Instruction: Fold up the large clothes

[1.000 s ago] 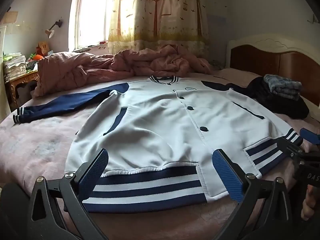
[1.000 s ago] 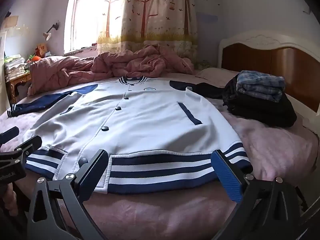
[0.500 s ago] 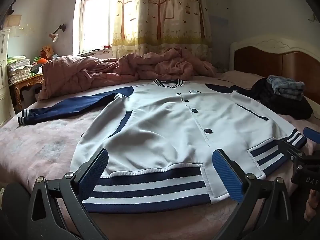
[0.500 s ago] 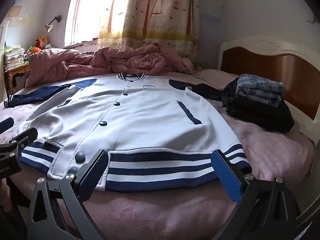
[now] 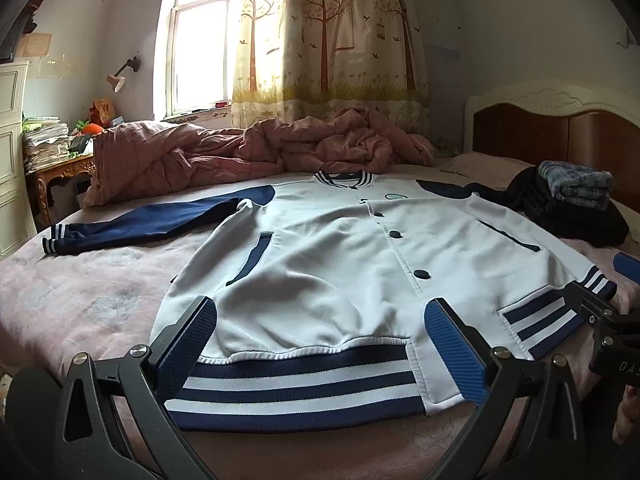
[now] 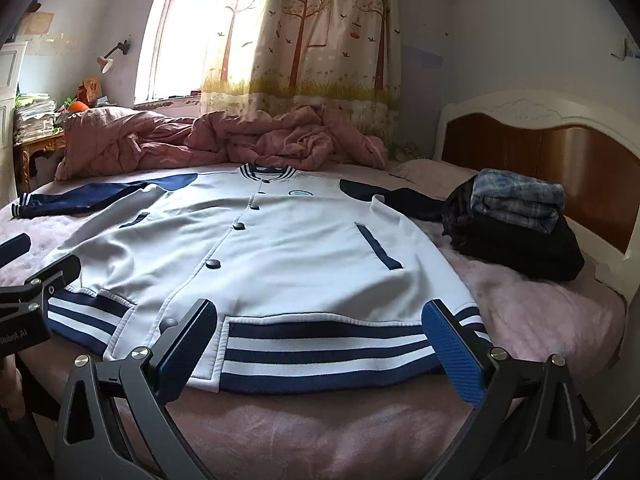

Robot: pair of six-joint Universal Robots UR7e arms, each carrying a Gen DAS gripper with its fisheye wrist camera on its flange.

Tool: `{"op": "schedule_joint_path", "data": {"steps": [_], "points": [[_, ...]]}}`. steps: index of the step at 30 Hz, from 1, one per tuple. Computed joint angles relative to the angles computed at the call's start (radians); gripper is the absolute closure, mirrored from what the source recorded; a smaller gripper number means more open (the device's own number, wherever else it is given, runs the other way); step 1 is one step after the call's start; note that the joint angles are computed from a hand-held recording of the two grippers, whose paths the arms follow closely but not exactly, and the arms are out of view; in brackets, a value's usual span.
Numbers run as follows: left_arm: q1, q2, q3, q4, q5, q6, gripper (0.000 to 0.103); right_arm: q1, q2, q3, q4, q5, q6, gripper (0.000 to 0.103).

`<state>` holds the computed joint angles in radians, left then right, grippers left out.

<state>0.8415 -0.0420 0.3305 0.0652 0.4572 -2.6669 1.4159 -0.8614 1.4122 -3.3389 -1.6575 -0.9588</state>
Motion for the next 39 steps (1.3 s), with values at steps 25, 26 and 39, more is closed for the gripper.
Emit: {"op": "schedule_joint_path", "data": {"steps": [25, 26, 39], "points": [[-0.006, -0.091, 0.194, -0.168, 0.048, 0.028, 0.000, -0.001, 0.006, -0.015, 0.029, -0.022, 0.020, 0.000], [-0.006, -0.091, 0.194, -0.171, 0.047, 0.035, 0.000, -0.001, 0.004, -0.013, 0.029, -0.022, 0.024, 0.000], [-0.025, -0.192, 0.452, -0.528, 0.103, 0.267, 0.000, -0.003, 0.001, -0.006, 0.010, -0.020, 0.036, 0.000]]}}
